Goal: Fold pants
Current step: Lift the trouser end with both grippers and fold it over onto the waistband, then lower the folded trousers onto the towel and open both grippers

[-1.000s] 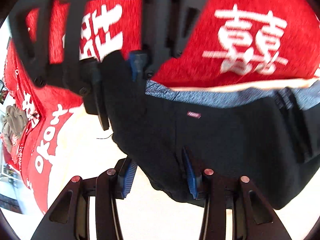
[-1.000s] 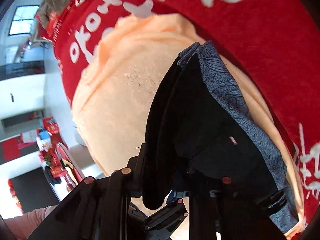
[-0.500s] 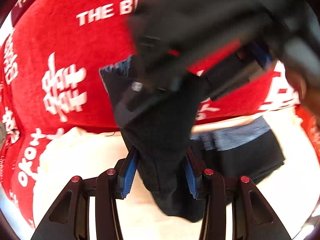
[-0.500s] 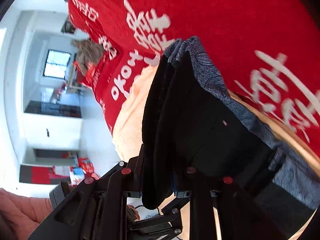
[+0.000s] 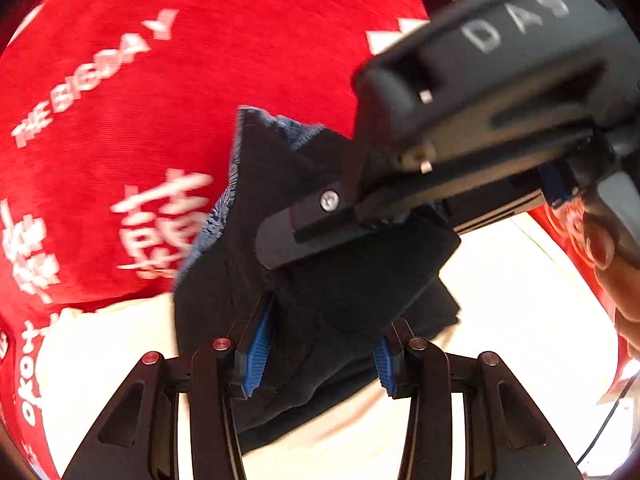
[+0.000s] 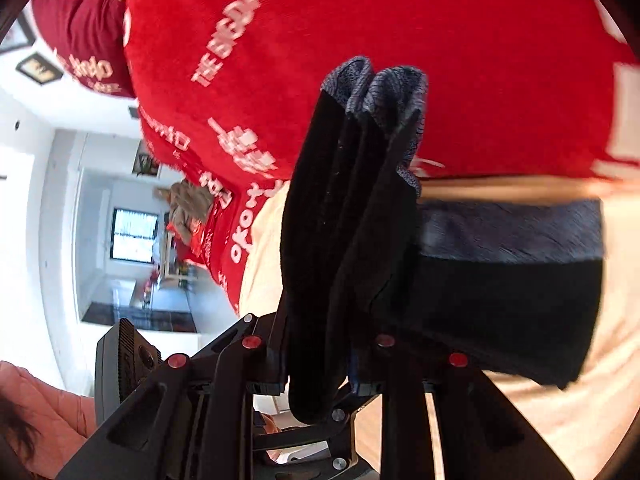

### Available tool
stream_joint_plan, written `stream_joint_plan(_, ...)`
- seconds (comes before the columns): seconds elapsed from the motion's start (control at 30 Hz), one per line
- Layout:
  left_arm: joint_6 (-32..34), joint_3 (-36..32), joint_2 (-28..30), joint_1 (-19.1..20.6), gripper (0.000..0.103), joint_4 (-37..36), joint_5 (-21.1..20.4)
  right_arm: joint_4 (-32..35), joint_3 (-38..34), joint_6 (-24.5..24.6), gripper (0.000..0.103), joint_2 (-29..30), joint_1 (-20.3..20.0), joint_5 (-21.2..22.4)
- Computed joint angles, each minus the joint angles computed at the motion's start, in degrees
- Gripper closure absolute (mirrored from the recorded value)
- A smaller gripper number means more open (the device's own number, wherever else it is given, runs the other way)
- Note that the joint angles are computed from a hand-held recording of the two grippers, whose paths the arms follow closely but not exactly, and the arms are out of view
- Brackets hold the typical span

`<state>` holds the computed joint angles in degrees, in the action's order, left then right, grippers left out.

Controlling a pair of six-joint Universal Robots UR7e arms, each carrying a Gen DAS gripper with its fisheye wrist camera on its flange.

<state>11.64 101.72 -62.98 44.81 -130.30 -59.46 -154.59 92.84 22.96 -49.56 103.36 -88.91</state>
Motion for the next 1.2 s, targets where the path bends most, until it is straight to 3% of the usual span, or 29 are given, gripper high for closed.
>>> stream_joint_plan(0.2, 1.0, 5.3, 3.6, -2.5, 0.058, -2.6, 0.5, -10.5, 14.1, 2.2, 0.078, -5.9, -5.8, -0.2)
stream_joint_plan(0.37, -0.7, 6.7, 6.7, -2.3, 0.057, -1.9, 2.7, -15.2, 18.2, 2.6, 0.078, -4.7, -9.6, 1.5)
stream_joint_plan(0.43, -0.3, 7.2, 6.9, -2.2, 0.047, -2.3, 3.1, -17.5, 19.6, 3.0, 0.076, -4.5, -10.6, 2.2)
stream_joint_plan(0.57, 1.0, 6.3, 6.2, -0.9, 0.044, -0.2, 0.9, -18.2, 20.5, 2.7, 0.076, -4.5, -11.1, 2.6)
stream_joint_plan(0.6, 0.8, 5.8, 5.9, -0.7, 0.04, 0.9, 0.4, -17.9, 20.6, 2.7, 0.076, -4.7, -10.9, 2.2)
stream_joint_plan(0.73, -2.1, 2.8, 3.8, 1.0, 0.039, 6.0, -3.9, -16.4, 20.2, 1.7, 0.076, -5.7, -10.3, 1.1)
stream_joint_plan(0.9, -7.4, -1.7, 2.0, 3.1, 0.039, 12.1, -3.8, -9.3, 16.2, -0.7, 0.076, -6.5, -7.9, -4.0)
stream_joint_plan(1.1, -12.3, -5.2, 1.1, 6.0, 0.039, 16.0, 1.8, -1.4, 13.5, -0.5, 0.076, -7.1, -5.5, -12.7)
stream_joint_plan(1.2, -15.2, -7.4, 1.2, 8.0, 0.039, 18.9, 3.6, 5.5, 10.2, 0.8, 0.076, -6.3, -3.3, -22.0)
